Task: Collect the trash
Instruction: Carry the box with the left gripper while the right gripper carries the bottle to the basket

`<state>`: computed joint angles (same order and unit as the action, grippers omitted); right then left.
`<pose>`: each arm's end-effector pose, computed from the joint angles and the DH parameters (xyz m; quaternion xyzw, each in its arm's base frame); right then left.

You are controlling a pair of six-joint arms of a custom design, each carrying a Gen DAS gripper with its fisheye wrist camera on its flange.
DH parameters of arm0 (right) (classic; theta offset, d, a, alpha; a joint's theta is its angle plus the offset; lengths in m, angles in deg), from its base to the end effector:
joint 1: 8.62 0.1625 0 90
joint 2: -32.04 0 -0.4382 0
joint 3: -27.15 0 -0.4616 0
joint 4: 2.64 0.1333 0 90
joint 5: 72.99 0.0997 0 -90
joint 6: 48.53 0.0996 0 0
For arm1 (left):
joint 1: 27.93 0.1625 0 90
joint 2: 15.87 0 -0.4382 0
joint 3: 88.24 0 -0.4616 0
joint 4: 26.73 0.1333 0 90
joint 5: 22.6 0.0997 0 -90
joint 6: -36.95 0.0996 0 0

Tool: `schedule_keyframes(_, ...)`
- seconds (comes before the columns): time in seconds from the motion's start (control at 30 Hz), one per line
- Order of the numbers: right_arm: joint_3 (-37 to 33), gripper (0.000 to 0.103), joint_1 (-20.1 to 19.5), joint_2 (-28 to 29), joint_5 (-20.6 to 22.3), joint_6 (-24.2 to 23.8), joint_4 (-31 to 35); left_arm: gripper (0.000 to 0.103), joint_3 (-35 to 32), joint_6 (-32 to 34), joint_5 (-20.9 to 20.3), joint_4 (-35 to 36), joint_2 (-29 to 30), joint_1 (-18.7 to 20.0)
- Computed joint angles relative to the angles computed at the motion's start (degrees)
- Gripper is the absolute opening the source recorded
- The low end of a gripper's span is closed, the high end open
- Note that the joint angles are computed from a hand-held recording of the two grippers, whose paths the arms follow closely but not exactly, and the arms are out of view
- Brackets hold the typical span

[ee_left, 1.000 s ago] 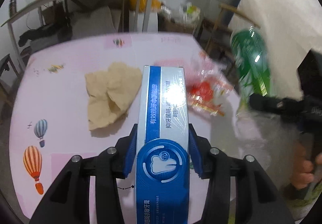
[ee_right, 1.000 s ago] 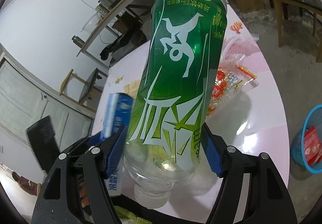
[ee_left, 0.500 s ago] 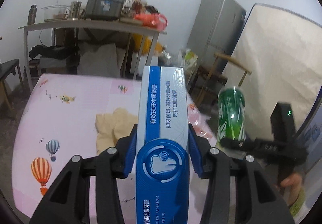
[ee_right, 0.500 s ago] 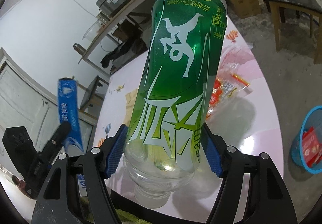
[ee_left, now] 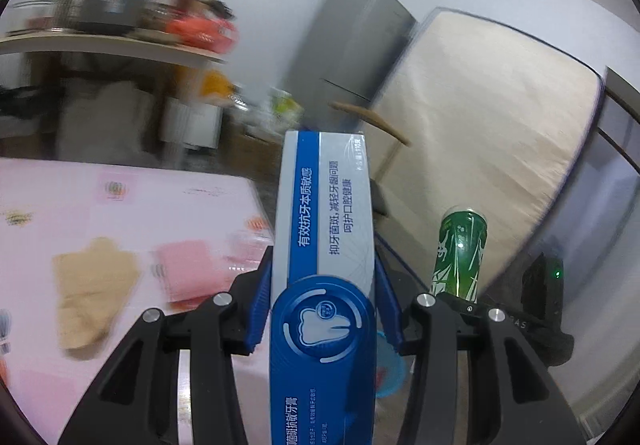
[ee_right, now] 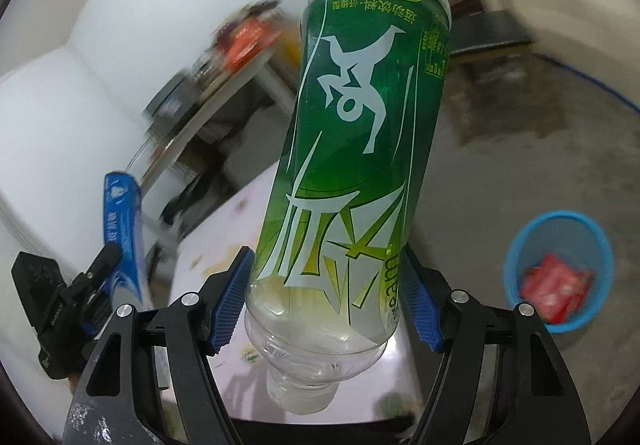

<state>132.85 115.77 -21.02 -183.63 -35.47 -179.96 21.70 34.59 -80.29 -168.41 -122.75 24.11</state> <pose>0.4642 -0.5044 0.1259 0.1213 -0.9328 0.3372 0.0386 -0.1376 -0.4796 0.5763 0.1585 0.8685 -0.4586 0.1018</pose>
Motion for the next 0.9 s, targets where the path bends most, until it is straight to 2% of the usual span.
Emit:
schedule_keyframes(0.07, 4.06, 0.067, -1.47, -3.64, -3.71, 1.33, -2.46, 0.045, -1.76, -1.15, -3.77, 1.68, 3.39, 0.48)
schedule_keyframes(0.17, 9.05, 0.067, -4.32, -7.71, -6.08, 4.18, -3.71, 0.045, -4.92, -2.65, -9.21, 5.0, 9.98, 1.08)
schedule_keyframes(0.33, 14.7, 0.067, -11.68, -11.47, -3.83, 9.6, -1.05, 0.045, -10.64, -6.15, -14.73, 11.68, 22.5, 2.75)
schedule_keyframes(0.47, 15.9, 0.067, -18.48, -11.34, 0.23, 11.43, 1.05, 0.045, -14.09, -7.77, -15.57, 14.79, 31.02, 3.68)
schedule_keyframes(0.63, 12.96, 0.068, -25.54, -8.36, 4.24, 10.99, 3.05, 0.047, -20.11, -7.24, -14.95, 16.46, 41.27, 4.56)
schedule_keyframes(0.67, 11.69, 0.069, -26.39, -7.37, 4.27, 11.33, 3.89, 0.053, -21.21, -7.17, -14.17, 17.58, 42.54, 4.86)
schedule_keyframes(0.73, 10.34, 0.069, -28.31, -5.88, 4.02, 9.48, 4.61, 0.062, -21.93, -8.13, -12.19, 18.32, 43.9, 4.96)
schedule_keyframes(0.8, 8.23, 0.07, -29.66, -2.99, 1.05, 8.71, 5.96, 0.062, -20.99, -9.12, -11.94, 17.42, 43.18, 5.34)
schedule_keyframes(0.9, 6.93, 0.07, -31.6, -0.66, 0.69, 9.04, 7.12, 0.063, -18.18, -8.5, -11.79, 15.68, 40.51, 5.61)
